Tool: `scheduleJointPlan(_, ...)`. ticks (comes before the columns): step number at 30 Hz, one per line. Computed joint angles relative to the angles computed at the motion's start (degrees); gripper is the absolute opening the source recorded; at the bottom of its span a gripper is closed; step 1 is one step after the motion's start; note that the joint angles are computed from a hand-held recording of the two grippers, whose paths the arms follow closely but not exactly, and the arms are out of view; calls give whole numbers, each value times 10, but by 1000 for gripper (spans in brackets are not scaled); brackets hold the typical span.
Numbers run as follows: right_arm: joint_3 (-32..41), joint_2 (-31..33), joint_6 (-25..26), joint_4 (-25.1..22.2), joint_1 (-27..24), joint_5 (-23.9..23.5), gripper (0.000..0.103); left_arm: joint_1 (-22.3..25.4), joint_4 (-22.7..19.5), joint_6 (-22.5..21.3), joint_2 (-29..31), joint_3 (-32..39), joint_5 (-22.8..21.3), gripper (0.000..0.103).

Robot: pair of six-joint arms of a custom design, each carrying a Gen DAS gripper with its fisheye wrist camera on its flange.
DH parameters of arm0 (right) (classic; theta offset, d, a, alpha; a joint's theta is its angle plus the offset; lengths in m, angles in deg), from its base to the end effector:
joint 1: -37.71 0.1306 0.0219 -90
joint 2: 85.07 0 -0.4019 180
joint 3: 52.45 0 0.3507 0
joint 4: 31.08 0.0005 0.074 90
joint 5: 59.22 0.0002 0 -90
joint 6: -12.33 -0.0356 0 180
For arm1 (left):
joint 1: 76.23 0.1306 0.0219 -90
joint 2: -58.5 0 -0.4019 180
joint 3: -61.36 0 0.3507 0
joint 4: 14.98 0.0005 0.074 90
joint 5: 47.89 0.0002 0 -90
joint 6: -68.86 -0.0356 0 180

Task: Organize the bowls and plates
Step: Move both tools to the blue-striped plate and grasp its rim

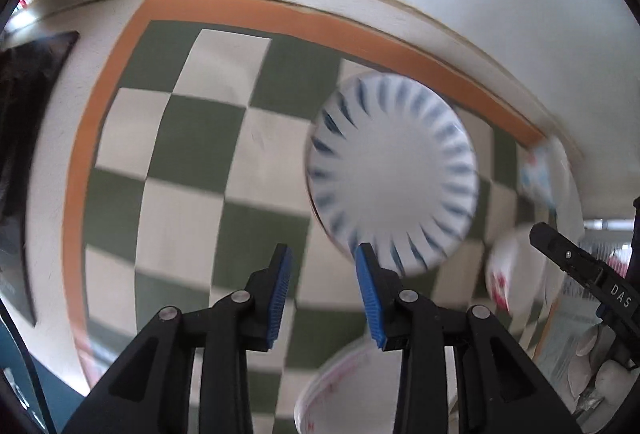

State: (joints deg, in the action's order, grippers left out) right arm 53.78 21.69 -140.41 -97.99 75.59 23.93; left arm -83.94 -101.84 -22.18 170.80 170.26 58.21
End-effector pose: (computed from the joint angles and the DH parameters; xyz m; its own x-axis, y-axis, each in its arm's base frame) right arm 0.4162 0.3285 0.4111 -0.9079 0.4119 -0.0778 0.3522 0.8501 0.3915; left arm 0.5177 -0.0806 0.3734 -0.9885 0.1514 -0.0005 0.1456 0.9497 -0.2773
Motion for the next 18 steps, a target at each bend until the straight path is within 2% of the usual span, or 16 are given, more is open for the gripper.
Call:
scheduleJointPlan(4,50,81,23,-23,-41,-23,23,2,1,2,66,44,3,30)
scheduleJointPlan(8,62,124,33,-25,-62,-50,23,2,-12,-2,107,74,20,30)
scheduleJointPlan(11,63,141,31,-20,-68,-69,23,-1,-4,-3,115,75,28,28)
scheduleJointPlan(14,73,156,39,-29,-69,-71,23,-6,8,-4,113,68,31,14)
scheduleJointPlan(16,80,165,47,-33,-68,-75,22,-11,12,-6,110,65,26,12)
scheduleJointPlan(17,82,168,51,-35,-67,-74,21,-12,17,-3,108,65,22,12)
scheduleJointPlan(18,79,168,52,-31,-65,-72,15,-12,19,-3,108,63,23,12)
